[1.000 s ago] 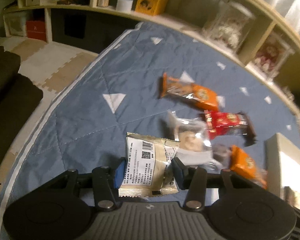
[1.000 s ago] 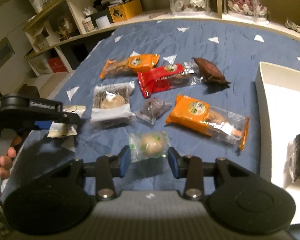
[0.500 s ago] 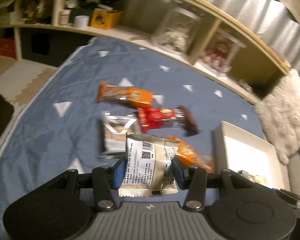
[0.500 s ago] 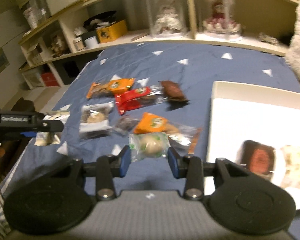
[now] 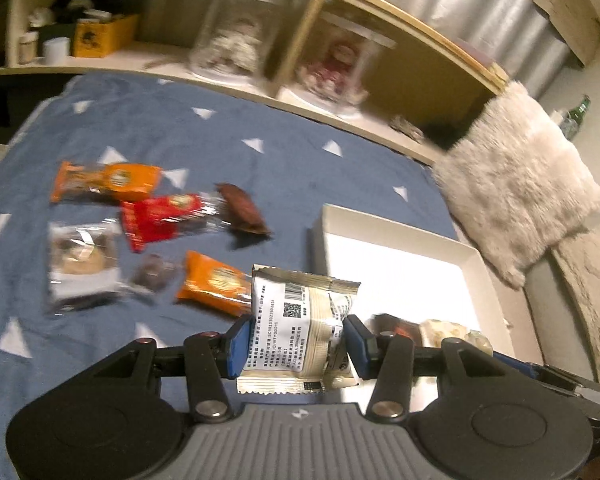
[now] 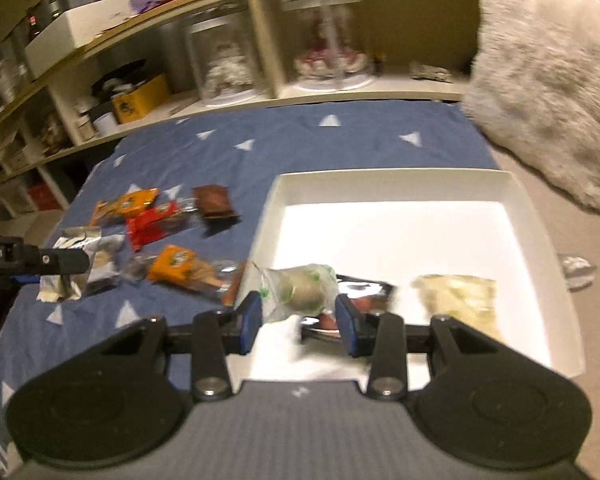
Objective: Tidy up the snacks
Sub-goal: 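Carry both items into the white tray and open both tools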
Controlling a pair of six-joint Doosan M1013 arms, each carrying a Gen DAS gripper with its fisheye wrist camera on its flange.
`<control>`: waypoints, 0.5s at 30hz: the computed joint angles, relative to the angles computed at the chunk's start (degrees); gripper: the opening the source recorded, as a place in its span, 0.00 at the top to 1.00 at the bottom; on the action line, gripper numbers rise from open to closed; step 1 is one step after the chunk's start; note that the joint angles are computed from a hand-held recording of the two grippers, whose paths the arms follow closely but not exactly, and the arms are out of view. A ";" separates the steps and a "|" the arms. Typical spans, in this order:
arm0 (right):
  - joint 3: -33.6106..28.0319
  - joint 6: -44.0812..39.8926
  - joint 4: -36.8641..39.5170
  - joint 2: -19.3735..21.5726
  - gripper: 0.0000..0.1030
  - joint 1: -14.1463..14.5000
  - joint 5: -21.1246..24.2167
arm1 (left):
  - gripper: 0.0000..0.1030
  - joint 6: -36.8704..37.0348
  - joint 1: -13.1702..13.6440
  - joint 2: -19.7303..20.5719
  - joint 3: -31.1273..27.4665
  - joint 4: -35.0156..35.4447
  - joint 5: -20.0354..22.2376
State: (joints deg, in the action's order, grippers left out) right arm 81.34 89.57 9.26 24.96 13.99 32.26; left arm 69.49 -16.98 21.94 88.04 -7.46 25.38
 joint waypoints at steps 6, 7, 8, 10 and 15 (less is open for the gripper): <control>2.30 1.85 -1.29 -1.12 0.55 -2.74 -0.79 | 0.51 5.55 -2.13 2.79 -3.15 -5.56 2.87; 2.55 2.60 -1.86 -1.22 0.55 -3.14 -0.83 | 0.51 6.82 -2.42 3.24 -3.63 -6.79 3.64; 2.83 3.18 -2.27 -1.36 0.55 -3.60 -0.83 | 0.51 8.44 -2.71 3.79 -4.22 -8.33 4.73; 3.31 4.34 -3.15 -1.56 0.55 -4.44 -0.85 | 0.51 11.12 -3.23 4.96 -5.54 -11.01 7.06; 4.24 4.88 -2.81 -1.93 0.55 -6.53 -1.01 | 0.51 14.97 -4.43 8.12 -9.67 -15.20 12.82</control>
State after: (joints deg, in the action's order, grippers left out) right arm 85.58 94.45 6.45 23.03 7.46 31.24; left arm 84.45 -21.41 30.06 78.37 -22.66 38.20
